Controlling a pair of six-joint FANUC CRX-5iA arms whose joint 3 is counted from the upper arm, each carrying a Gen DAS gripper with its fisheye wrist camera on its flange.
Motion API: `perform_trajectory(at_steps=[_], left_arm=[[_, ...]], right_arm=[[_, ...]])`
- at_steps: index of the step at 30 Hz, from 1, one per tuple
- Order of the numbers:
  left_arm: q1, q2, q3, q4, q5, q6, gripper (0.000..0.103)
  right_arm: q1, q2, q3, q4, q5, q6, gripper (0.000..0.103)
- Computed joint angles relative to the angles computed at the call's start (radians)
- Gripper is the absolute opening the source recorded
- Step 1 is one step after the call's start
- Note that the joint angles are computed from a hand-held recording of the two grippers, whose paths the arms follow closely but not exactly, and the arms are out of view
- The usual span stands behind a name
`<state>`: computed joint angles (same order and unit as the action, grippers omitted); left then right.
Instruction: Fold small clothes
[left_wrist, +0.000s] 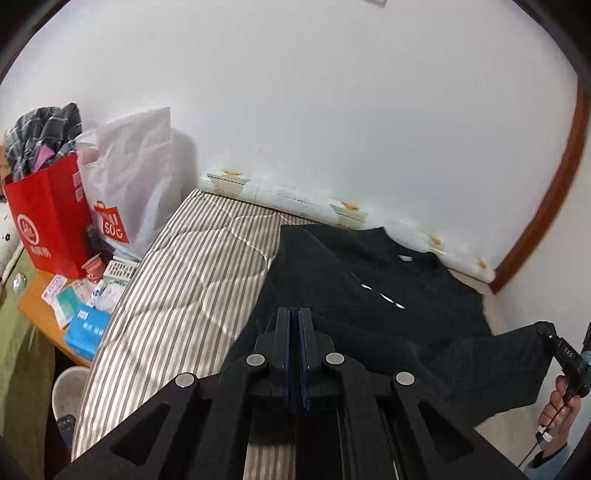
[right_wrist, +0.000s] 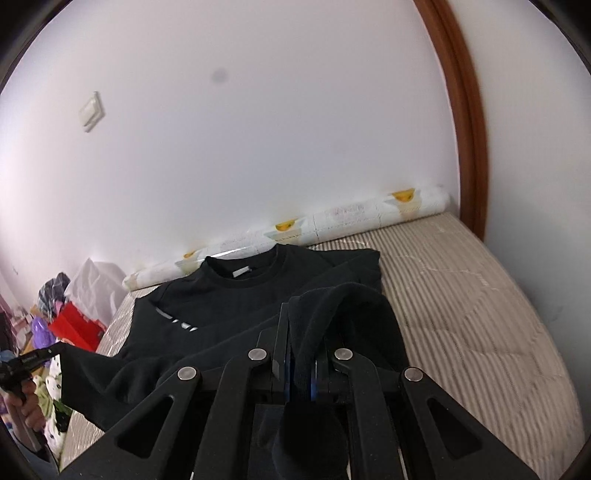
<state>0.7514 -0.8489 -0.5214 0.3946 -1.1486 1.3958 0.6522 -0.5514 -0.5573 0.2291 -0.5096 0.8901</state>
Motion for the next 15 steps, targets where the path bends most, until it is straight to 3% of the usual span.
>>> perform_trajectory(at_steps=[3,6,15], left_arm=[[-0.147,0.093,0.037,-0.166,0.088,0.132,0.005],[-0.192,0.155,0.046,-0.226,0.113,0.185,0.005],[-0.24,0.223,0.059,-0.297,0.113,0.216,0.006]], right_arm=[[-0.051,0.105,0.06,-0.117,0.016,0.097,0.007],[-0.084,0.177,0.097,-0.196,0.017,0.173,0.007],[-0.077,0.293,0.12,-0.118,-0.021,0.132,0.009]])
